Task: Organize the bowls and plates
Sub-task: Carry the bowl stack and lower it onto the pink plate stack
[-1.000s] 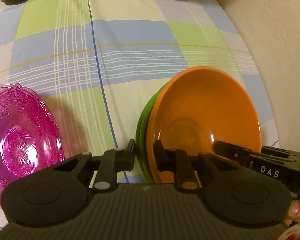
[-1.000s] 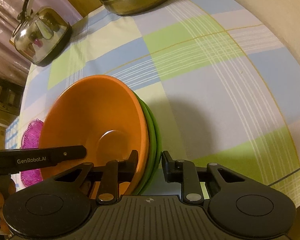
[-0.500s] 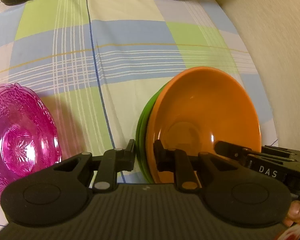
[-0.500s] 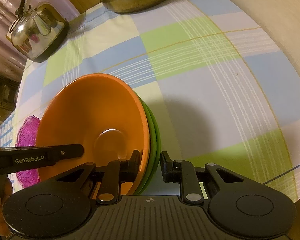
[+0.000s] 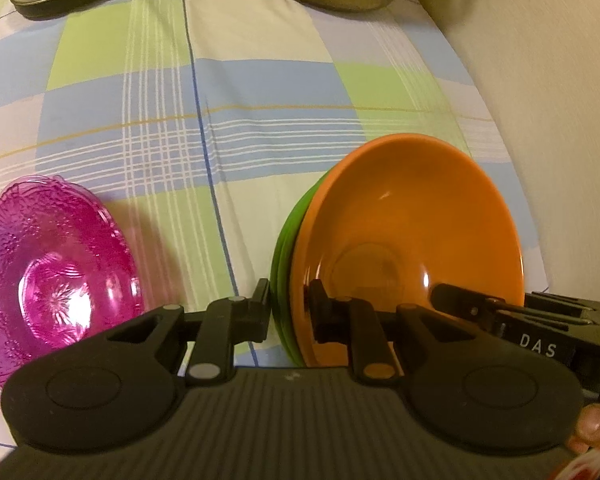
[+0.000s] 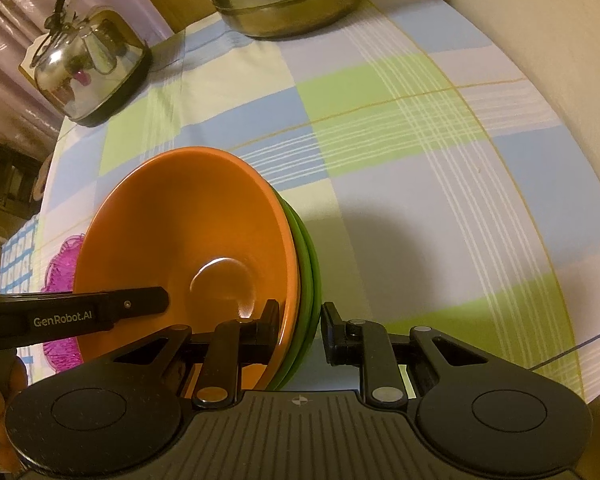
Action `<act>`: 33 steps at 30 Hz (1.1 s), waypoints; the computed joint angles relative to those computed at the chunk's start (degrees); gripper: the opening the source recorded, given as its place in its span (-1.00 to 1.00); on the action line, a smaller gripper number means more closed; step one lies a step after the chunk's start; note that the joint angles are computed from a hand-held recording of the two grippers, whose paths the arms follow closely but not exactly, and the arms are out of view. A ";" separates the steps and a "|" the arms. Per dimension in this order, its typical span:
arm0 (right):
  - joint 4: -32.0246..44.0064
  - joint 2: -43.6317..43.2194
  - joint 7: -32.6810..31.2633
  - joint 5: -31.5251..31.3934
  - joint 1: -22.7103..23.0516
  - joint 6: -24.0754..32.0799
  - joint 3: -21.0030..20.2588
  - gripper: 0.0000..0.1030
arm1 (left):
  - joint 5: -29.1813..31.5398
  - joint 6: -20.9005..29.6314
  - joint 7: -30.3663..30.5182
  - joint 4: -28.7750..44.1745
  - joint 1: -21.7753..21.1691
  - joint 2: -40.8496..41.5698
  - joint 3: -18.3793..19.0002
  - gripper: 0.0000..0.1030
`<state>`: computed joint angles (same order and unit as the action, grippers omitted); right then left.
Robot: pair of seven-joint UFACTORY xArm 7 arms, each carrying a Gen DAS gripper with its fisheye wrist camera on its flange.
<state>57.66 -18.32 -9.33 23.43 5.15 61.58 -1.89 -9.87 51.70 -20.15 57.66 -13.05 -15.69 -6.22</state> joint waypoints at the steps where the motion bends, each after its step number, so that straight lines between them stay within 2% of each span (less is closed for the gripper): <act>1: 0.16 -0.05 0.15 -0.01 0.10 0.09 0.16 -0.58 | 0.12 0.16 -0.13 -0.10 0.08 -0.38 0.03 -0.67; 20: 4.97 -0.92 4.01 0.61 4.48 0.86 3.11 -0.57 | 2.57 4.99 -1.96 -1.94 3.27 -10.37 1.71 -0.67; 33: 9.26 1.56 8.34 1.48 9.93 -0.28 6.99 -0.57 | 4.42 10.66 1.13 -3.47 8.92 -17.91 5.56 -0.67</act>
